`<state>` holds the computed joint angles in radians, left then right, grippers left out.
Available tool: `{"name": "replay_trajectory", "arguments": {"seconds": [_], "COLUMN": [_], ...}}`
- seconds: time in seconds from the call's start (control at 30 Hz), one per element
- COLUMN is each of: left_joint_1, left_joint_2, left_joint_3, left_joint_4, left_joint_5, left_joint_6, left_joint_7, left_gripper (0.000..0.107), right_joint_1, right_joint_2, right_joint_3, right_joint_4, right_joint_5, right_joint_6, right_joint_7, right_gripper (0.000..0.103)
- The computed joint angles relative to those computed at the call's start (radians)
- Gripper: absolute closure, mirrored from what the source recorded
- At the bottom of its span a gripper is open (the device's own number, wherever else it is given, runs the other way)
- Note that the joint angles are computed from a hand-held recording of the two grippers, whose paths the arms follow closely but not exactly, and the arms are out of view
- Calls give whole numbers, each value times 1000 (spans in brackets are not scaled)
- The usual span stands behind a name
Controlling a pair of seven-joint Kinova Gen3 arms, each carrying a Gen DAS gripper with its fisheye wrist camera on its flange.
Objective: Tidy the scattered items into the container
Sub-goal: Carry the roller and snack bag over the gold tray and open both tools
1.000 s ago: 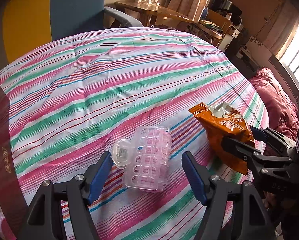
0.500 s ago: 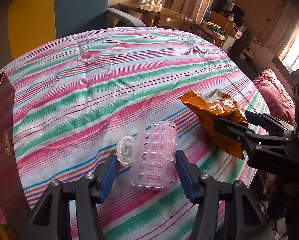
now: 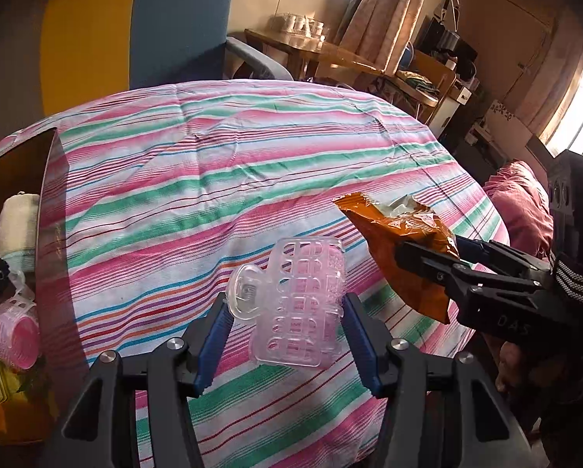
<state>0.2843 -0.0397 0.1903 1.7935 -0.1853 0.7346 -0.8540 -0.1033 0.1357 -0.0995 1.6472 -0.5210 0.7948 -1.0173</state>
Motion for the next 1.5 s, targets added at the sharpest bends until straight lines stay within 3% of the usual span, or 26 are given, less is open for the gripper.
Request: {"name": "replay_trajectory", "arguments": {"seconds": [0.27,0.6,0.73,1.07,1.23,1.5], "left_joint_1": [-56,-272,-336,-417,-433,-454], "left_joint_2": [-134,-328,-362,-384,-380,-397], "left_joint_3": [37,44,-1,-42,-45,-15], "left_joint_4": [51,136,166,252,261,253], "left_joint_5": [-115,-176,-154,-96,-72,-69], "left_joint_6": [40,146,162,136,128,147], "left_joint_7": [163,253,212,164,145,171], "left_gripper": [50,50,50,50,49,49], "right_joint_1": [-42,-185,-270,-495,-535,-514], "right_joint_2": [-14,62,128,324,369,358], "right_joint_3": [-36,-124,-153,-152,-149,-162], "right_joint_4": [-49,-217,-319,-583,-622,-603], "right_joint_5": [-88,-136,-79,186,238,228], "right_joint_6": [28,70,85,186,202,192], "right_joint_7": [40,53,2,-183,-222,-235], "right_gripper": [38,38,38,38,38,34]}}
